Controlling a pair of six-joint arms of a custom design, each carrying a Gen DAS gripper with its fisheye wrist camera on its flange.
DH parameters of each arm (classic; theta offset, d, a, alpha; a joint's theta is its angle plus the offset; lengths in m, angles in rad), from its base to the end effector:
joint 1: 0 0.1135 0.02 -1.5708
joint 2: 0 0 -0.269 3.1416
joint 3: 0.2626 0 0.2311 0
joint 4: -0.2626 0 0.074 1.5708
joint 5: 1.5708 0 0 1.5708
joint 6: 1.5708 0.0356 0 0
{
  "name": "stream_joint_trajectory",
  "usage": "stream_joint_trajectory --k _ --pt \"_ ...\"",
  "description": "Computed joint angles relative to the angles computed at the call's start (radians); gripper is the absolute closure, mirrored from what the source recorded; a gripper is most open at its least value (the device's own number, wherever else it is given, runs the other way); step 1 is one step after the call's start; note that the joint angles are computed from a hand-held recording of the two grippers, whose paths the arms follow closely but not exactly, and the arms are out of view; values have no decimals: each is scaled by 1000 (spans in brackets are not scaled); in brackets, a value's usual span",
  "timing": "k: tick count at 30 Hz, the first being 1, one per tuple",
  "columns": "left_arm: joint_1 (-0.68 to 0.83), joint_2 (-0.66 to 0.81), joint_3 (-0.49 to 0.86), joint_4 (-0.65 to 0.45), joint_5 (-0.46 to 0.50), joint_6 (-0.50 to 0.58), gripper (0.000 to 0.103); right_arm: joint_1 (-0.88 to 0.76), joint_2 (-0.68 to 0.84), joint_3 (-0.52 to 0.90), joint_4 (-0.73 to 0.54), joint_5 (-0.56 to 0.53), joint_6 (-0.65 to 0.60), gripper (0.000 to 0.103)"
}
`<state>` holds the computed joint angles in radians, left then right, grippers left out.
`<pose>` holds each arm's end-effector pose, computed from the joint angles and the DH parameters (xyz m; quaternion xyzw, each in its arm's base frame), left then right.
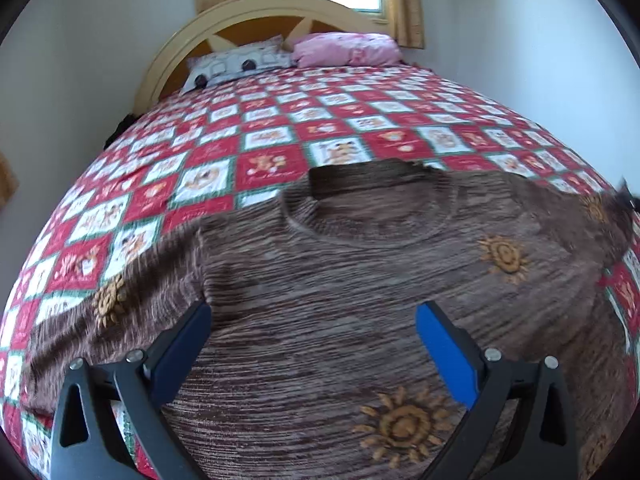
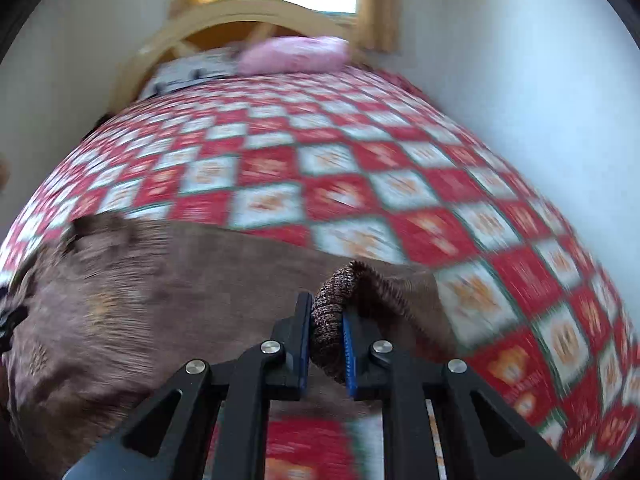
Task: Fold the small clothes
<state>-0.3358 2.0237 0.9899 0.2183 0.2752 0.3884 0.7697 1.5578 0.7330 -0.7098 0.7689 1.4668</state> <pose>0.3534 -0.1336 0.1155 0.3735 0.8431 -0.1179 0.3685 0.1721 0.1323 0.1598 0.3229 0.8688 -0.1489 0.3446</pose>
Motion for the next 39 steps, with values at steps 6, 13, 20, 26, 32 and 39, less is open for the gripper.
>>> stream_joint_trajectory --k 6,13,20,26,32,39 --pt "6 -57 -20 -41 100 6 0 10 269 311 199 -3 -369 89" --pt "-16 -77 -17 -112 148 70 11 46 369 262 543 -147 -465 40" --pt "-100 -72 7 -190 150 84 25 177 239 51 398 -7 -88 40" --pt "-279 -58 -6 -132 37 66 25 274 245 1 228 78 199 40" --pt "-381 71 156 -244 -55 26 58 356 250 -45 206 144 356 39" --pt "-368 108 241 -368 22 -17 97 366 251 -62 242 171 374 35"
